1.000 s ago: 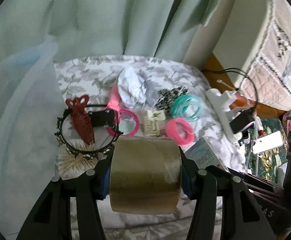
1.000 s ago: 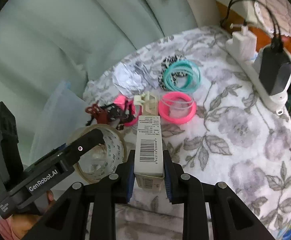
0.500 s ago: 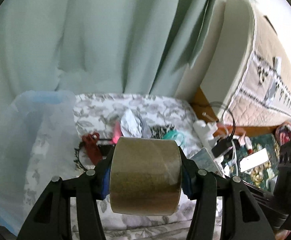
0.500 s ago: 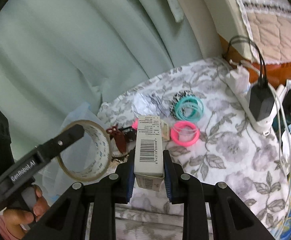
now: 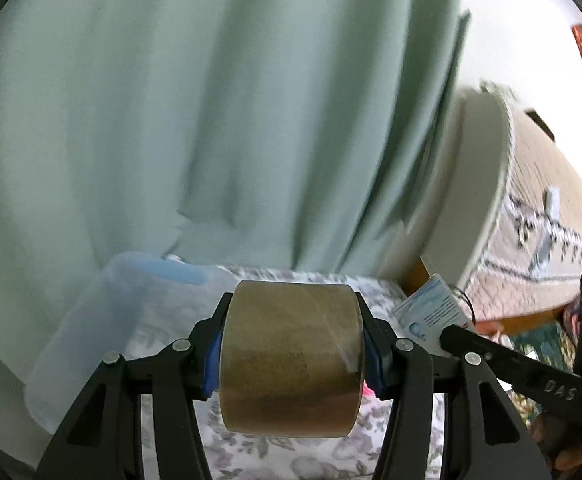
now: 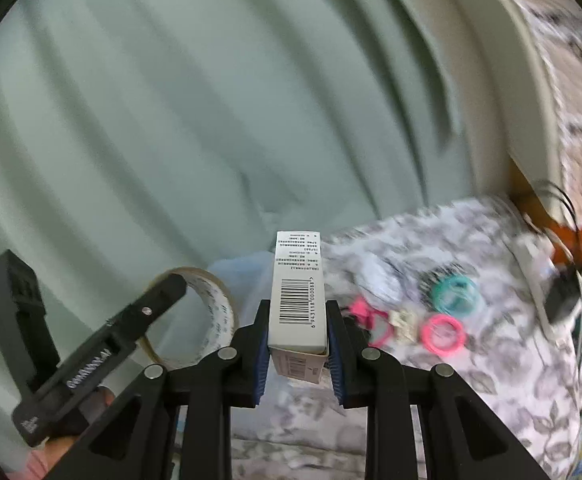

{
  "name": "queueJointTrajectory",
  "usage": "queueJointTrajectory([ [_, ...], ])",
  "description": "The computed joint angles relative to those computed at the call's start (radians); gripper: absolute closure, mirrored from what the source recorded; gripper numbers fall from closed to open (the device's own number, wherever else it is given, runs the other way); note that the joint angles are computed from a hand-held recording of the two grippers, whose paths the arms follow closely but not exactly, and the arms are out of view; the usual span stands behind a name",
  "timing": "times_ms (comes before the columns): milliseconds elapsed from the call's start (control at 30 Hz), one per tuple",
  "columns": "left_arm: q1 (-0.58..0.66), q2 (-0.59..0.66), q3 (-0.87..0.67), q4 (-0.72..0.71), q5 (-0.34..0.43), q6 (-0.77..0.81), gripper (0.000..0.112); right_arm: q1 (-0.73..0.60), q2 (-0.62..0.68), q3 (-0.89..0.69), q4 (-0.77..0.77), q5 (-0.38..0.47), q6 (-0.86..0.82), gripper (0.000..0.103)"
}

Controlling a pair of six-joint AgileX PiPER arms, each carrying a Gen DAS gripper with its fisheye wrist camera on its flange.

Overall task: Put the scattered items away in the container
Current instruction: 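Lift the tape roll with the left tool while the right tool carries the white box toward the clear box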

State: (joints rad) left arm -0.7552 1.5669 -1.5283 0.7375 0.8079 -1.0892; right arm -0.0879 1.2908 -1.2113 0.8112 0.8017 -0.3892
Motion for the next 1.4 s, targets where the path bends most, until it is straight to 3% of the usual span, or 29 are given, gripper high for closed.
queueJointTrajectory([
  [333,0.122,-0.206,0.239,0.106,0.005,-0.180,0.056,0.315,0.095,-0.182,-0.181,-0.057,0.167,0.076],
  [567,0.251,-0.276,0.386,0.055,-0.091,-0.213,0.056,0.472,0.200,-0.274,-0.313,-0.060,0.270,0.076],
  [900,0.430,-0.250,0.467,-0.109,-0.261,-0.085,0.056,0.544,0.351,-0.387,-0.400,-0.020,0.339,0.076],
  [1400,0.555,-0.141,0.494,-0.402,-0.401,0.195,0.056,0.571,0.569,-0.532,-0.444,0.078,0.376,0.076],
])
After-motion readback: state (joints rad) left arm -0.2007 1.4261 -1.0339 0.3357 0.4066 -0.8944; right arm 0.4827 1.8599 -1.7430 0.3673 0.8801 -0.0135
